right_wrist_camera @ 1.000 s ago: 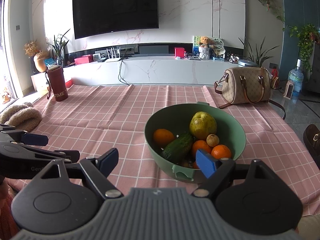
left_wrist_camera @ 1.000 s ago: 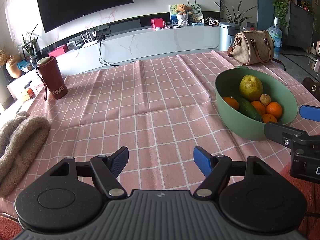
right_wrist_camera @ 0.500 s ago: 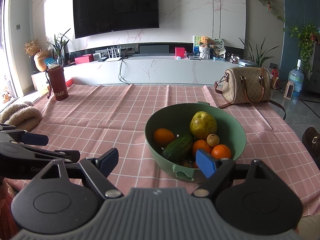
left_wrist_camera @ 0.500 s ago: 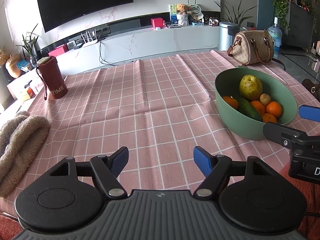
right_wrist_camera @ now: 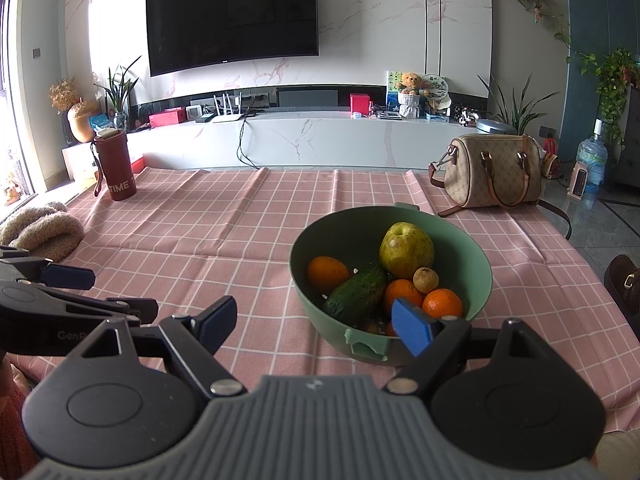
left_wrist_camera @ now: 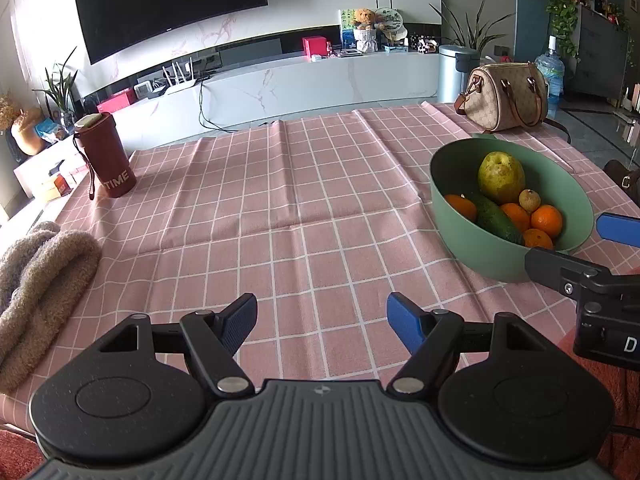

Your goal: Organize fruits

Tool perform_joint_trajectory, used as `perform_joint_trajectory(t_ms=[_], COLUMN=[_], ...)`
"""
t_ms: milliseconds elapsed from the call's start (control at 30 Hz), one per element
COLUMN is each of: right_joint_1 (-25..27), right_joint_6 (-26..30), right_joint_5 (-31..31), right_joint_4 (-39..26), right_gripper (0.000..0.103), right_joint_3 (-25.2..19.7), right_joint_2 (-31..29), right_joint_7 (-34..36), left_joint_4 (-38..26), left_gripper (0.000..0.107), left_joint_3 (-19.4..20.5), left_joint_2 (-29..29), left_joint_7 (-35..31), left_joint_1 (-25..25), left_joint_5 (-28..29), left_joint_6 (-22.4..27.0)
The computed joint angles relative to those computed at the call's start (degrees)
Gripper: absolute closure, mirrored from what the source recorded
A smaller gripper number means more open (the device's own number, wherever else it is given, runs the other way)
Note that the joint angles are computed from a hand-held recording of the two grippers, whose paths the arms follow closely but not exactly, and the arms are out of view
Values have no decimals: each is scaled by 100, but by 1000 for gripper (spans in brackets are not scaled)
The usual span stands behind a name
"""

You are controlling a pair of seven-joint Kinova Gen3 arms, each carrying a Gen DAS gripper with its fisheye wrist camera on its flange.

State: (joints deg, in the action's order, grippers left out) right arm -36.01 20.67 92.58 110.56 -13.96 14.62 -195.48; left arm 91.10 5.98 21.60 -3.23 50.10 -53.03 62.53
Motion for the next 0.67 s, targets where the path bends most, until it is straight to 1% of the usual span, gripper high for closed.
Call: perform_joint_trajectory(t_ms=[667], right_joint_1=[-4], right_joint_6=[-1], right_joint_5=[-27], right_joint_4=[-5], right_gripper=[21], right_joint_3=[4], right_joint_2=[0], right_joint_7=[35], left_joint_4=[92], left_gripper=[21], left_joint_3=[22], left_joint_2=[-70], left_joint_7=[128], left_joint_1=[8], left_joint_5=[-113], left_joint_6=[-29])
